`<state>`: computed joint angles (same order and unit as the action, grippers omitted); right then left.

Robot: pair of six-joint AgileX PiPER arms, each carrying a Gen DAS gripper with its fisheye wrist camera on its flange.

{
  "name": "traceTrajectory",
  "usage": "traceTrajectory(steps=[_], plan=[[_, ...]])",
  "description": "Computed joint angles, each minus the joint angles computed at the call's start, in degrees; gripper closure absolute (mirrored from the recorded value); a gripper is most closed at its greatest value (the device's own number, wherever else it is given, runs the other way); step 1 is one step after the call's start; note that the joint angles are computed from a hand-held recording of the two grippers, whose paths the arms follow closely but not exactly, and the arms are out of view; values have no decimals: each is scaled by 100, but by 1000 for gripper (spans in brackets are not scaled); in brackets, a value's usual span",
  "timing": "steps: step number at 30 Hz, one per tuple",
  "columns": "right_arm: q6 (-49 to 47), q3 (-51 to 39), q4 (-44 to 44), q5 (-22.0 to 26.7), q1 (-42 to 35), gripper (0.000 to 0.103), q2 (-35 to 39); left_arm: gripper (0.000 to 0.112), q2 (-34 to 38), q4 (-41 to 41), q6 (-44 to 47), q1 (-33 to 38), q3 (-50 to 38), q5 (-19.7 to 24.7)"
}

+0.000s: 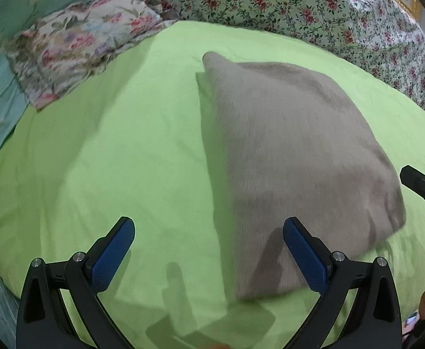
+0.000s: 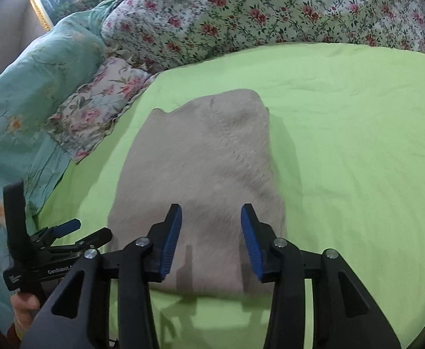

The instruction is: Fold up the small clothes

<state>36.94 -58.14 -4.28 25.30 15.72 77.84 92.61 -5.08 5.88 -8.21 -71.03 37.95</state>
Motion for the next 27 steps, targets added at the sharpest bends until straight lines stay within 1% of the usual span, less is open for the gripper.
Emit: traceTrajectory(steps=[4,6,8,11,15,22,27], plan=[[637,281,-474,120,400,51,-311,10,-537,295,-200,32,541,-131],[848,304,-711,291,607,44,-392,10,-767,519,-320,-18,738,-189],[1146,345,-1057,450,846,33,-494,10,-955,673,-373,-65,889,-214],[1633,489,-1523,565,1140,23,-679,10,-1164,853,-457,-155,1093,-225],[2092,561,-1978,885,1442,18,-792,10,-1367,1004,-488,-347,1332,-195],[2529,691,-2360,1161,1784,10,-927,10,-1552,1064,-422,-411,1501,-144],[2355,765,-2162,1102,1763,9,-920,10,-1542,1025,-377,-369,1465,-138]])
